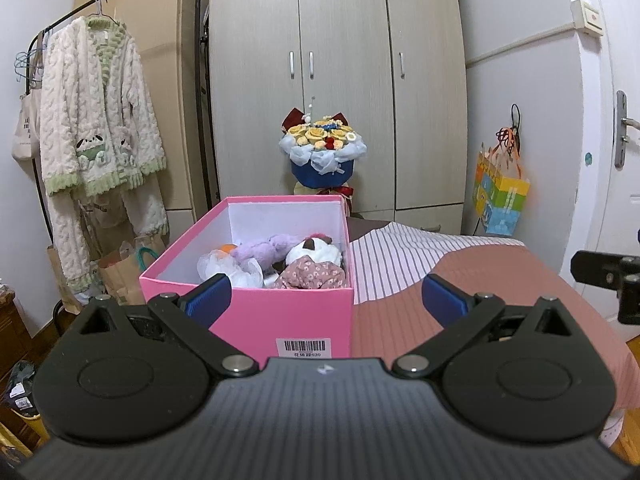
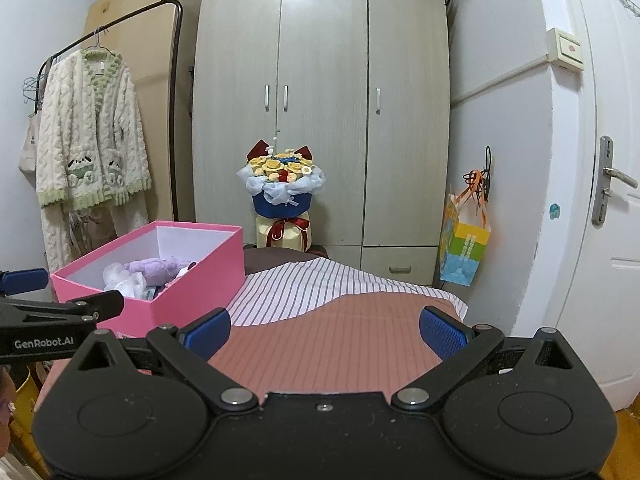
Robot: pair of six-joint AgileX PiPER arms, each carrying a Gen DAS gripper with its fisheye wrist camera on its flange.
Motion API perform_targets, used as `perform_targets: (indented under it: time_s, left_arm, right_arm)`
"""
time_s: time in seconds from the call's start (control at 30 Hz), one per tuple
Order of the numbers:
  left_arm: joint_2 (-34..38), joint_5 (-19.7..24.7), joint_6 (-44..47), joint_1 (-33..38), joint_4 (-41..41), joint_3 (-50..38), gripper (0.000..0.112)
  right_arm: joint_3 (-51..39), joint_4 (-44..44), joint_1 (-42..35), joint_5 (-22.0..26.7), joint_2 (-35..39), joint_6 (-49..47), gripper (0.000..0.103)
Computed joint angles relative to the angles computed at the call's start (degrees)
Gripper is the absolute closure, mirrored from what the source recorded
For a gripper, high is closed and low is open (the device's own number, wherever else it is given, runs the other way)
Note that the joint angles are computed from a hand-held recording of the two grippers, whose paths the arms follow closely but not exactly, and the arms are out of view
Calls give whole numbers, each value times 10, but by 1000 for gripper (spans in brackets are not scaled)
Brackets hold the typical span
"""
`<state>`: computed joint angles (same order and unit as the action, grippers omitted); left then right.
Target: Organize soft objects
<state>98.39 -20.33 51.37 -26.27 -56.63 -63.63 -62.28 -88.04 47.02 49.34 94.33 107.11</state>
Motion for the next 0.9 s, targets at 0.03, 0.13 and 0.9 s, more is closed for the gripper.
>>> perform_targets:
  time_s: [0.03, 0.13, 0.9]
  left_arm:
    - [0, 2, 9, 0, -8, -1, 9]
    - [0, -2, 17, -1, -20, -1, 9]
    - [7, -44, 33, -12, -38, 4, 9]
  right_arm:
    - [-1, 3, 1, 1, 0, -3, 1]
    - [-2, 7, -1, 1, 1, -9, 1]
    - [-6, 15, -1, 10, 16, -14, 1]
